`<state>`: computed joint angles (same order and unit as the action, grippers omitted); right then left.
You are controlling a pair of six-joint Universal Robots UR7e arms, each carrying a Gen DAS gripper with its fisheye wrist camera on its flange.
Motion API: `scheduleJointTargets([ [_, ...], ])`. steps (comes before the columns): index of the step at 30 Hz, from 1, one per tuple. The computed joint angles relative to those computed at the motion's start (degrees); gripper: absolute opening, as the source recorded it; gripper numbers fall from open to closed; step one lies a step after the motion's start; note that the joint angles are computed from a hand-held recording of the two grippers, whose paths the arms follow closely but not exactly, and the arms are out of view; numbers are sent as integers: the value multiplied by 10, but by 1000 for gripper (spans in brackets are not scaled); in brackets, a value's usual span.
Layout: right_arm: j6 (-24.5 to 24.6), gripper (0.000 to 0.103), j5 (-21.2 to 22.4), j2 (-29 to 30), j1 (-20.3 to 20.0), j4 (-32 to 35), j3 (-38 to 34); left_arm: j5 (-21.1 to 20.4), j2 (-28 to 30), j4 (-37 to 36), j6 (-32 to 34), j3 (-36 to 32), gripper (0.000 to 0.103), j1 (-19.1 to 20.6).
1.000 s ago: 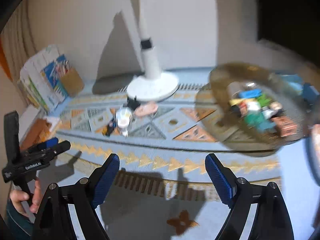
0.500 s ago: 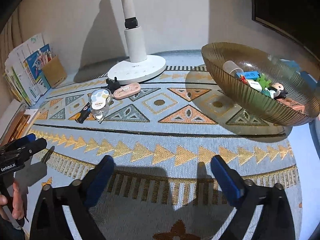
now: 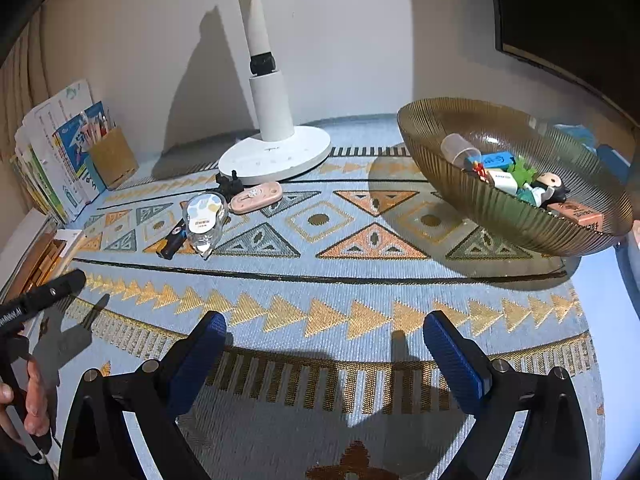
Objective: Organize rigid objects
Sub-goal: 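Grasp the clear round tape dispenser with right tool while left tool grasps blue-yellow stick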
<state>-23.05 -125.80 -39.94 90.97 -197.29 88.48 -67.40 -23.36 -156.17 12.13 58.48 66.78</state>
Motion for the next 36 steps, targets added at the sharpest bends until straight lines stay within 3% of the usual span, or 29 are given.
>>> scheduleJointTargets([
  [8, -31, 99, -12, 8, 6, -37, -5, 33, 4, -50, 60, 19, 91, -15],
  [11, 22, 99, 4, -17, 2, 73, -1, 22, 3, 43, 51, -10, 91, -15],
  [13, 99, 99, 57, -46, -5, 175, 2, -10, -1, 84, 47, -28, 91, -16],
  [15, 139, 99, 95, -54, -7, 225, -11, -24, 2, 83, 75, -43, 91, -21],
  [18, 189, 98, 139, -38, -9, 285, -67, 33, 37, 79, 142, -94, 91, -36],
  [20, 179, 93, 129, 1, -4, 312, -133, 69, 70, 82, 166, -134, 91, -42],
  [21, 171, 92, 120, 16, -1, 318, -155, 69, 88, 106, 167, -161, 91, -41],
  [25, 141, 69, 73, 106, 10, 369, -287, 54, 133, 182, 159, -238, 91, -34],
  [28, 108, 64, 50, 144, 15, 380, -338, 56, 149, 198, 176, -262, 91, -31],
  [29, 101, 56, 42, 153, 15, 383, -353, 58, 156, 207, 176, -274, 91, -32],
  [31, 80, 49, 50, 160, 12, 381, -363, 53, 172, 232, 172, -305, 90, -30],
  [32, 72, 36, 65, 156, 10, 381, -358, 49, 180, 247, 169, -322, 90, -29],
  [36, 73, 36, 57, 131, 9, 358, -316, 38, 213, 302, 162, -388, 84, -30],
])
